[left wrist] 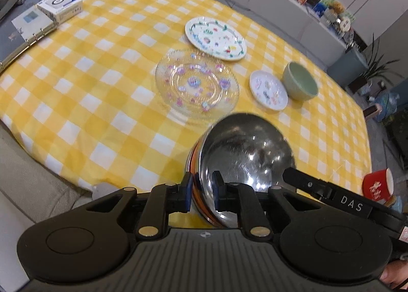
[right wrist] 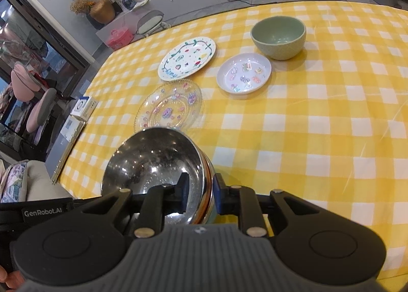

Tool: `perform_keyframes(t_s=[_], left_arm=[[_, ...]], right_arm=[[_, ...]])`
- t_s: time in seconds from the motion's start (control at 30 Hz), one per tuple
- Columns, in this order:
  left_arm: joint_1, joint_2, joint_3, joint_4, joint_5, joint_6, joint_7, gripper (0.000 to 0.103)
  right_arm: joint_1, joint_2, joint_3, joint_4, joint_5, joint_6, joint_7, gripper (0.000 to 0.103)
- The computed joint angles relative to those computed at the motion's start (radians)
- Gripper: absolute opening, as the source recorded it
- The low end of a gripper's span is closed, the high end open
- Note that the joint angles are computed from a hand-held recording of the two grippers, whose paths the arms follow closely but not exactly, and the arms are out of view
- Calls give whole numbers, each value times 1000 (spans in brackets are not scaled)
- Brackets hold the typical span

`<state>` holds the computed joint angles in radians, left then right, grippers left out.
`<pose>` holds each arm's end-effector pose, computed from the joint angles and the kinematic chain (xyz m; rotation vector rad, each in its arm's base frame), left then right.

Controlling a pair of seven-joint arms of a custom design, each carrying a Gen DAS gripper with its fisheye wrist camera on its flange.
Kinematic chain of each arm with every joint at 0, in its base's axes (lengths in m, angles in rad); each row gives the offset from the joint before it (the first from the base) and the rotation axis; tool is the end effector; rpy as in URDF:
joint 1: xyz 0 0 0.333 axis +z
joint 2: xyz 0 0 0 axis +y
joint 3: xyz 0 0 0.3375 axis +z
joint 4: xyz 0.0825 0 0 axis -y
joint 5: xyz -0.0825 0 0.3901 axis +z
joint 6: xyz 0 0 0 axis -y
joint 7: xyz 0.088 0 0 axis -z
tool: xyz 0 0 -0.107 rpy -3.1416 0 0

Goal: Organize plates and bowls
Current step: 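Open both grippers and lift away from the nested steel bowls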

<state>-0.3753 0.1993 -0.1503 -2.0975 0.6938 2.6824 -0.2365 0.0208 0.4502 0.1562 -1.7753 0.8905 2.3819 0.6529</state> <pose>0.5201 -0.3212 0.3806 -2.5802 1.1652 -0.7153 0.6765 0.1174 0.3436 -2.0519 1.2889 0.2109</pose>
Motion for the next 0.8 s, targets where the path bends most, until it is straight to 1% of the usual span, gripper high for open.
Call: perform_keyframes(t_s=[0.13, 0.2, 0.23, 0.37, 0.47, 0.57, 0.63, 0.8], left_arm=[[-5, -9, 17, -1, 72, 9, -44, 17], [-7, -9, 18, 12, 118, -4, -50, 21], [-7, -6, 18, 21, 140, -7, -48, 25], [-2, 19, 16, 73, 196, -8, 0, 30], [-5, 51, 20, 126, 220, -10, 55, 35], [-8, 94, 23, 188, 206, -12, 139, 35], [-9, 124, 25, 228, 175, -15, 202, 35], [-4, 195, 29, 321, 43, -13, 390, 35]], right_arm=[[-16, 1, 11, 3, 51, 17, -34, 20], [-20, -3, 15, -3, 82, 43, -57, 29], [-23, -3, 17, -3, 102, 55, -69, 35], [-22, 4, 18, 7, 147, 95, -82, 39], [-7, 11, 20, 8, 163, 183, -102, 39], [7, 26, 33, 8, 183, 317, -144, 40], [11, 43, 40, 18, 172, 382, -143, 40], [-6, 111, 70, 94, 116, 436, -68, 40]])
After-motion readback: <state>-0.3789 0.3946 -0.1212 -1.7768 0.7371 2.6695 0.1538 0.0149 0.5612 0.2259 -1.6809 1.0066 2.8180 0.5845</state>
